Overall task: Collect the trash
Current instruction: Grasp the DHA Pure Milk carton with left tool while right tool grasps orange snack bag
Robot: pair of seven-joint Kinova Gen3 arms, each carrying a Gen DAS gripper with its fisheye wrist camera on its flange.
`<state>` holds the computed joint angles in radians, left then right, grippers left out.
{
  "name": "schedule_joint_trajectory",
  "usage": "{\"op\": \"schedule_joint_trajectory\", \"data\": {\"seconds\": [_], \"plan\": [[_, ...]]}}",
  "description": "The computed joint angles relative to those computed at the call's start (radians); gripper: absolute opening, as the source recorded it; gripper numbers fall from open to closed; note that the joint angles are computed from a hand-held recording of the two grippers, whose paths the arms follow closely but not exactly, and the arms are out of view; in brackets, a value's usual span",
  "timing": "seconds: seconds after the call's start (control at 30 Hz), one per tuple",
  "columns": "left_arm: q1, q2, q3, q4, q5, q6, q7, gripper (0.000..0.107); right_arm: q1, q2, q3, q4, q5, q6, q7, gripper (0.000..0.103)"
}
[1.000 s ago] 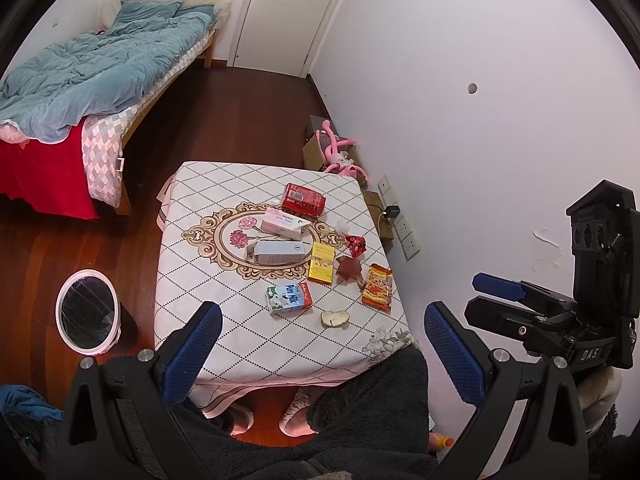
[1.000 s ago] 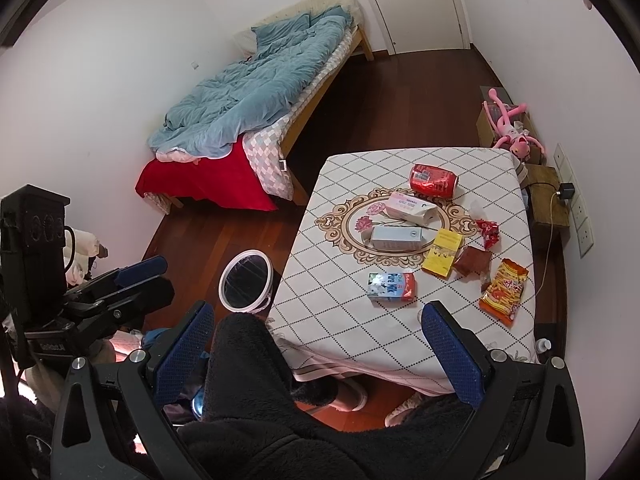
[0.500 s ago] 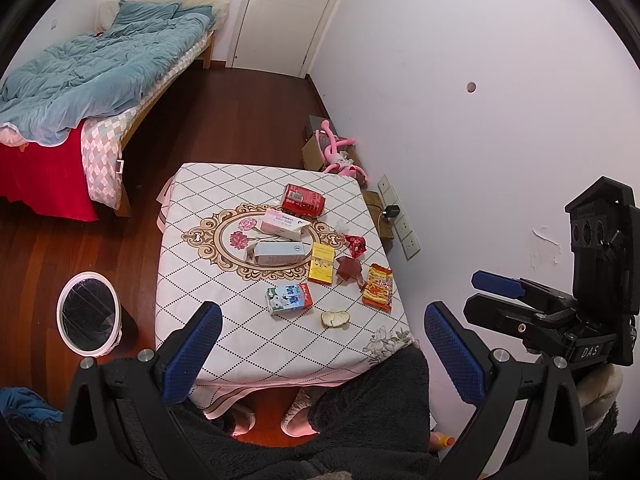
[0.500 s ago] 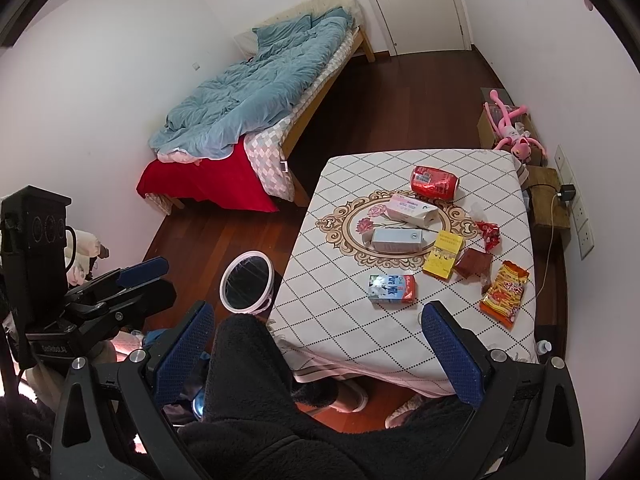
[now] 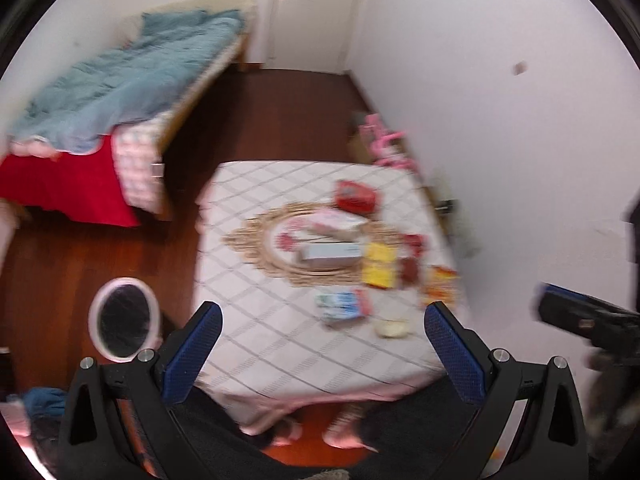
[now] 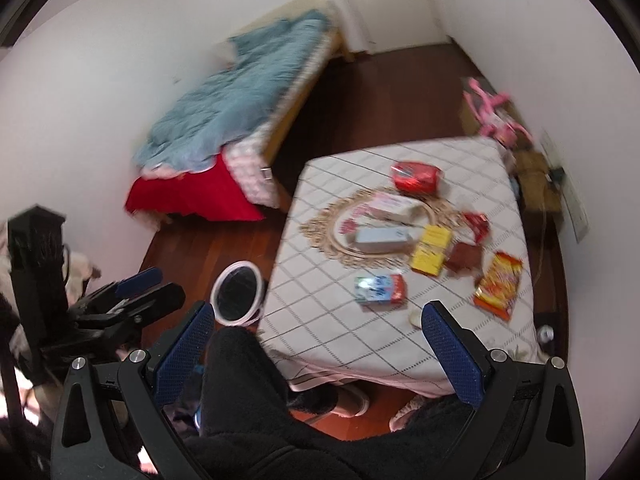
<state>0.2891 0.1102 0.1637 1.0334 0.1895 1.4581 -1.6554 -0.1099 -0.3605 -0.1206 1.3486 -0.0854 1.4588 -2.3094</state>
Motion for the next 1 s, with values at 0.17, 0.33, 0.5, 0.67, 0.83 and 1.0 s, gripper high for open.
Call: {"op": "schedule_joint_trajectory", "data": {"seconds": [0.17, 0.33, 0.5, 0.67, 0.83, 1.0], "plan": [[0.119, 0.084, 0.013, 0.180, -0.202, -0.198, 0.117, 0.103, 0.070, 0.004, 0.017, 0.232, 0.020, -0.066, -0.087, 0.103], [0.255, 0.191, -0.045, 0.221, -0.322, -0.208, 0.082, 0.103, 0.129, 0.048, 0.089, 0.463, 0.014, -0.184, -0.102, 0.103], [0.285, 0.335, 0.053, 0.145, -0.367, -0.116, -0.101, 0.103, 0.173, 0.096, 0.188, 0.621, 0.028, -0.334, -0.089, 0.103], [0.324, 0.427, 0.066, 0.071, -0.385, -0.085, -0.295, 0.103, 0.219, 0.165, 0.237, 0.655, -0.002, -0.383, -0.009, 0.103], [0.356, 0.510, 0.023, -0.030, -0.348, -0.024, -0.441, 0.099, 0.261, 0.232, 0.259, 0.655, -0.033, -0.404, 0.063, 0.103], [0.331, 0.606, -0.017, -0.234, -0.280, 0.138, -0.416, 0.061, 0.297, 0.281, 0.265, 0.648, -0.044, -0.426, 0.098, 0.103]]}}
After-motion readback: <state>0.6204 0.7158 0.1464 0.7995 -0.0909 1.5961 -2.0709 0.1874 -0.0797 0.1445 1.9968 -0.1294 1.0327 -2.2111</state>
